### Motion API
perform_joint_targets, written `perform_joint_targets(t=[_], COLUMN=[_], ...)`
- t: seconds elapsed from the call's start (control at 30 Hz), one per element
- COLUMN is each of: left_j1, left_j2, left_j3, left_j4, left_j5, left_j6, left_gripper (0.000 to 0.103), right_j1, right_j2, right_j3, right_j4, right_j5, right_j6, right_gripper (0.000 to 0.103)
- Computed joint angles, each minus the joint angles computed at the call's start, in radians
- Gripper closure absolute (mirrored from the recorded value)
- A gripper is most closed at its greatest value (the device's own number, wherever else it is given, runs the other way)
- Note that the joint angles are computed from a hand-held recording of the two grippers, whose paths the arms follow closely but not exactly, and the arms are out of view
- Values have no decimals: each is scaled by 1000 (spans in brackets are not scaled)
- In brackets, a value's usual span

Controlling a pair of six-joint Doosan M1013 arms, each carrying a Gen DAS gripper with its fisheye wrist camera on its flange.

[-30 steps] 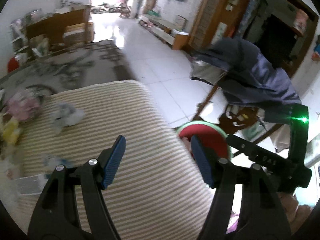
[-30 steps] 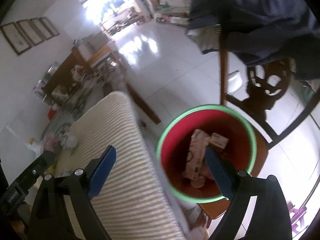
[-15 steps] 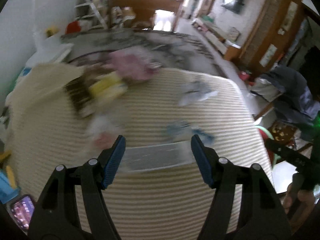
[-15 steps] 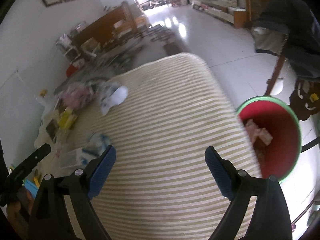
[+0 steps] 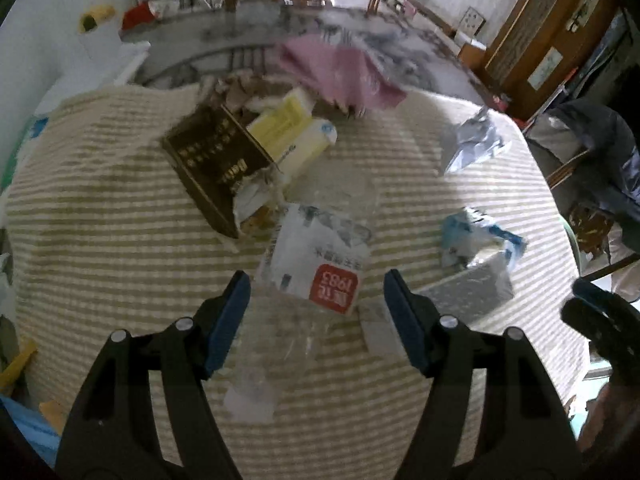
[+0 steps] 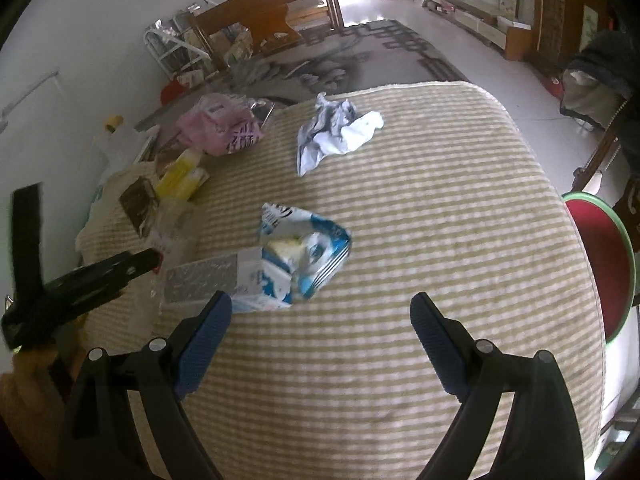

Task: Collect trash
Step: 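Grasp the clear plastic water bottle with the left gripper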

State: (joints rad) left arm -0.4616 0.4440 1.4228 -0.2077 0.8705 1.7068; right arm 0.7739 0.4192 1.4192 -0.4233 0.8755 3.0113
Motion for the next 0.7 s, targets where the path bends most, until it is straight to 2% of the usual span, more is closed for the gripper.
perform_joint_targets(t=[0.1,0.2,0.23,0.3,0.43,0.53,0.7], left_j1=[0,6,6,10,36,56,70], left_j2=[23,25,13,0,-36,-57,-70], left_j3=[-9,1,18,32,74,94,106], left_j4=[9,-18,-27,-51,-118,-136,-124], left_j5=[10,-12,-41,-52,-57,-49,-41], left_j6=[-13,-22,-5,27,42,30,7], left_gripper=[37,44,51,54,54,54,54], right_j1=[7,2,-1,-10,-40,-54,-50], right_j2=[12,31,39,58,119,193,339], right_j3=[-21,-54,-68,-103,-220,-351,-578], right_j4=[1,35,50,85,195,271,308], right_j5=[35,57,66,85,138,245,491], right_j6=[-16,-102,-144,-254,-614,-920,-1283], right_gripper=[12,12,12,12,12,12,12])
